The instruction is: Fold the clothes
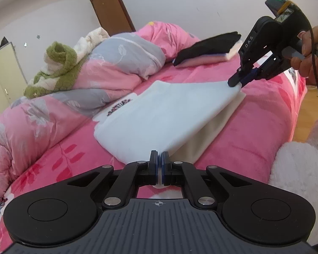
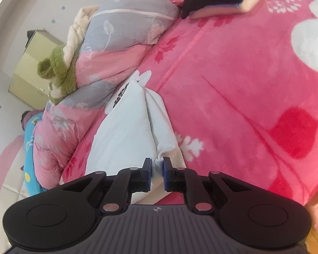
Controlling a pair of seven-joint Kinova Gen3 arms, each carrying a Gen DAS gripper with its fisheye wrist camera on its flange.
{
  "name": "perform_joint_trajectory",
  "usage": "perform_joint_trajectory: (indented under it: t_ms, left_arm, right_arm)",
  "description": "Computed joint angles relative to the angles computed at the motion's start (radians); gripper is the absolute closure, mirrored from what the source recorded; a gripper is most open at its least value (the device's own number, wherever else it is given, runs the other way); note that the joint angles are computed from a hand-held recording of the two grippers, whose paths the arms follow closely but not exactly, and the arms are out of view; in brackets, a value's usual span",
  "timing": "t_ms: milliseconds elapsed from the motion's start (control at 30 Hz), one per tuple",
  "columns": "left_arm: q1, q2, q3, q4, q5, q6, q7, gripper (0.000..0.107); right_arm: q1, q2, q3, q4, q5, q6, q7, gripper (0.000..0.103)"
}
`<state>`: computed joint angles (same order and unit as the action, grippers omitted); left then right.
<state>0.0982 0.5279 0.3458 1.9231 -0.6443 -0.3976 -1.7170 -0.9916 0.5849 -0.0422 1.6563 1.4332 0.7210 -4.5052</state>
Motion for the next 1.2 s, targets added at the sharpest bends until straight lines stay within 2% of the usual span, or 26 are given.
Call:
perform_joint_trajectory:
  t_ms: [167,300,567,700,1033,1133,1200]
  left_arm:
    - [0.047,-0.006,-0.045,0.009,0.052,0.003,-0.046,0.104]
    - [0.127,-0.018,-0.121,0.027,0.172,-0.015,-0.134,0.096]
    - [0.235,-0.015,-0.206,0.034,0.386,-0.029,-0.272,0.092]
    - [0.302,-0.009,-0.263,0.052,0.484,-0.058,-0.378,0.085]
    - [0.301,0.009,-0.243,0.050,0.563,-0.097,-0.429,0.084]
    - [0.256,-0.001,-0.202,0.058,0.561,-0.107,-0.365,0.084]
    - [0.229,-0.014,-0.181,0.049,0.571,-0.075,-0.299,0.085]
  right_arm:
    - [0.009,0.015,0.005,0.001,-0.018,-0.031,0.015,0.092]
    - [0.003,0.017,0.011,0.005,-0.012,-0.031,0.011,0.092]
    - [-0.005,0.020,0.016,-0.004,-0.024,-0.027,0.018,0.092]
    - [-0.005,0.019,0.017,-0.003,-0.028,-0.029,0.020,0.092]
    - [-0.007,0.019,0.028,-0.007,-0.046,-0.039,0.041,0.092]
    - [-0.008,0.020,0.030,-0.005,-0.043,-0.041,0.035,0.092]
    - [-0.008,0.020,0.030,-0.004,-0.041,-0.042,0.031,0.092]
